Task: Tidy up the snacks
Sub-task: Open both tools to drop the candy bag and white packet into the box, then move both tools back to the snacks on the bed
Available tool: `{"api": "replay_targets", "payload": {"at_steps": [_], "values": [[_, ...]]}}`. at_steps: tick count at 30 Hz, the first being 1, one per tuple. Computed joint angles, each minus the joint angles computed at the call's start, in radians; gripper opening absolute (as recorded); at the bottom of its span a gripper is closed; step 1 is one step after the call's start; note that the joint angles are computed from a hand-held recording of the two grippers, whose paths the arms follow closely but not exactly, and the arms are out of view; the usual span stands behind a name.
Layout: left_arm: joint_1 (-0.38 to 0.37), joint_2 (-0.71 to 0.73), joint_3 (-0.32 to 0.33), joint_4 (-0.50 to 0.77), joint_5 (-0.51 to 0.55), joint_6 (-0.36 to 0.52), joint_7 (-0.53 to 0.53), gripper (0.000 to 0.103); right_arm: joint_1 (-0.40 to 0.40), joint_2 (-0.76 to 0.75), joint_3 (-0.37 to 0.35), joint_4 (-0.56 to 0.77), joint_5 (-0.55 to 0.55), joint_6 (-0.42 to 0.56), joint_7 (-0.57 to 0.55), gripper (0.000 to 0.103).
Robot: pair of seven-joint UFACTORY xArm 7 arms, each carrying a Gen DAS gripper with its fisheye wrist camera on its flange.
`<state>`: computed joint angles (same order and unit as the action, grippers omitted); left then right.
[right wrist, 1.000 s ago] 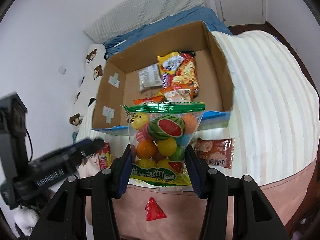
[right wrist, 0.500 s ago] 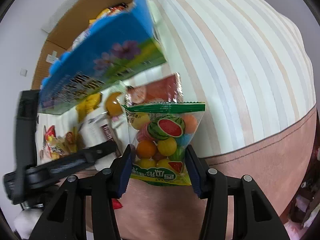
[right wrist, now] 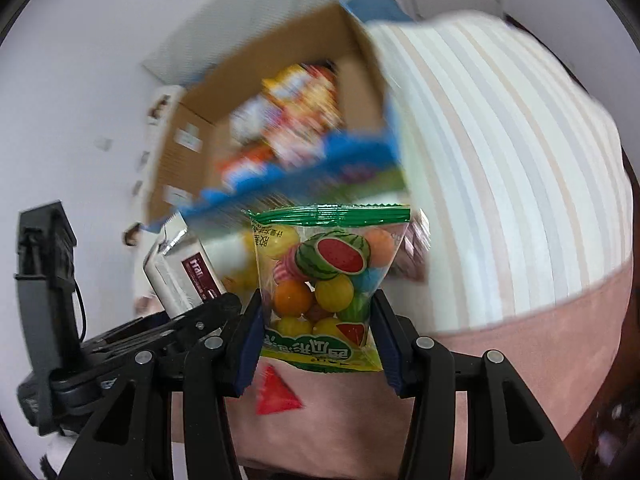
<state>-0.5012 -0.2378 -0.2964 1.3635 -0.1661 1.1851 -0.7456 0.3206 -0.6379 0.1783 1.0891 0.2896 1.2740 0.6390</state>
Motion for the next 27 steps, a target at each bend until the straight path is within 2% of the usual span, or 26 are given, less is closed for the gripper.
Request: {"api": "replay_targets", "payload": {"at_steps": [3,9,13,16,19,21,22,23,24,26,27], "values": [[0.020,0.045,0.015,0.128,0.038,0.057,0.029,0.055,-0.003,0.094,-0.010,0.135,-0.017,-0.003,-0.041,0.053],[0.059,0.240,0.056,0.407,0.143,0.222,0.089,0.056,-0.037,0.333,0.003,0.405,-0.125,0.057,-0.084,0.053],[0.077,0.326,0.094,0.478,0.140,0.276,0.106,0.056,-0.045,0.439,-0.003,0.497,-0.163,0.099,-0.081,0.053],[0.100,0.384,0.120,0.514,0.100,0.319,0.111,0.057,-0.046,0.528,-0.013,0.566,-0.171,0.146,-0.085,0.053],[0.105,0.414,0.131,0.523,0.091,0.361,0.089,0.057,-0.045,0.625,-0.028,0.646,-0.147,0.270,-0.095,0.055],[0.120,0.399,0.135,0.475,0.046,0.338,0.089,0.057,-0.040,0.653,-0.030,0.655,-0.151,0.293,-0.103,0.071],[0.121,0.408,0.136,0.481,0.051,0.338,0.093,0.058,-0.038,0.662,-0.031,0.659,-0.162,0.295,-0.100,0.086],[0.119,0.411,0.135,0.480,0.058,0.335,0.094,0.064,-0.035,0.670,-0.031,0.667,-0.169,0.301,-0.098,0.090],[0.120,0.411,0.135,0.474,0.055,0.326,0.095,0.068,-0.034,0.672,-0.032,0.668,-0.170,0.300,-0.098,0.090],[0.119,0.409,0.134,0.465,0.055,0.320,0.096,0.089,-0.029,0.683,-0.032,0.680,-0.178,0.303,-0.096,0.091],[0.116,0.418,0.131,0.481,0.055,0.330,0.093,0.090,-0.028,0.687,-0.033,0.685,-0.175,0.306,-0.097,0.091]]}}
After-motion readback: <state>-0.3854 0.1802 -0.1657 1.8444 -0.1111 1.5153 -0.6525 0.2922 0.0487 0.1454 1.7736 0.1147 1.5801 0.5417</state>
